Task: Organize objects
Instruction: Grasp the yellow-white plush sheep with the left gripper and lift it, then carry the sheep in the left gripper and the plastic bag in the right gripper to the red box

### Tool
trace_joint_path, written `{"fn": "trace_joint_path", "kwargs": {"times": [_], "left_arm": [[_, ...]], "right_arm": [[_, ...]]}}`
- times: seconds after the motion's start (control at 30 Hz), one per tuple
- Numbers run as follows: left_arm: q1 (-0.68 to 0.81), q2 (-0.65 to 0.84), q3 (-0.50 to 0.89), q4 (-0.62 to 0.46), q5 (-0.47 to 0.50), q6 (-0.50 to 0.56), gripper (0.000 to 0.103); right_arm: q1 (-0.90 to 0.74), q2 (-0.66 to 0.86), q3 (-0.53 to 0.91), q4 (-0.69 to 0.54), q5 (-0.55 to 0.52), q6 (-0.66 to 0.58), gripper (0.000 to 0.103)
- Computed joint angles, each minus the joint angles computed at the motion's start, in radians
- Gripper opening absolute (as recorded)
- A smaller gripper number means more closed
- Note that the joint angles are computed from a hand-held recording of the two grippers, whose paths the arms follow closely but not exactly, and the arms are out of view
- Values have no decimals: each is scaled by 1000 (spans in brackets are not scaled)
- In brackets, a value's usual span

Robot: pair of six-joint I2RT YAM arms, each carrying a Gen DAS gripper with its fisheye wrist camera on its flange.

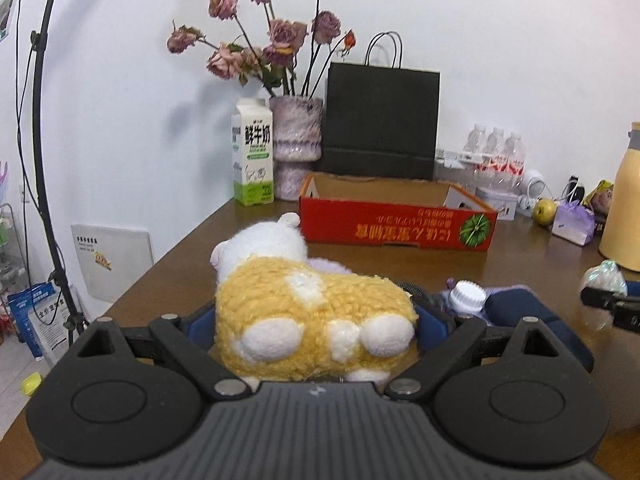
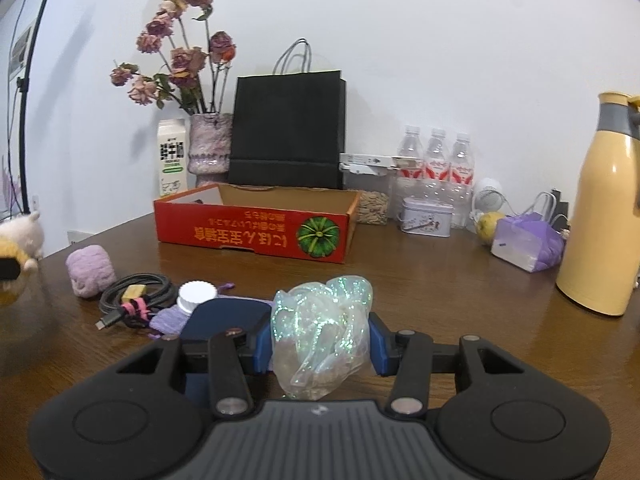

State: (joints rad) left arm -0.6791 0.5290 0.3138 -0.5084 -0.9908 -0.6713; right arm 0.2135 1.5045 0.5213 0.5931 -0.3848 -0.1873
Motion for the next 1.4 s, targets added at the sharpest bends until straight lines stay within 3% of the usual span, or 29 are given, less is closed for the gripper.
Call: {"fn": "trace_joint_path", "kwargs": {"times": [0.33, 0.63, 0.97, 1.4], "left_arm": [[129, 112, 38, 253, 137, 195, 95], [286, 301, 109, 469, 287, 306, 95], [388, 485, 219, 597, 385, 359, 96], [472, 727, 416, 686, 446, 375, 96]], "right_arm": [[73, -7, 63, -46, 26, 36, 45], [151, 32, 176, -80, 64, 63, 45], [207, 131, 353, -148, 86, 92, 45], [225, 290, 611, -229, 98, 119, 45]]}}
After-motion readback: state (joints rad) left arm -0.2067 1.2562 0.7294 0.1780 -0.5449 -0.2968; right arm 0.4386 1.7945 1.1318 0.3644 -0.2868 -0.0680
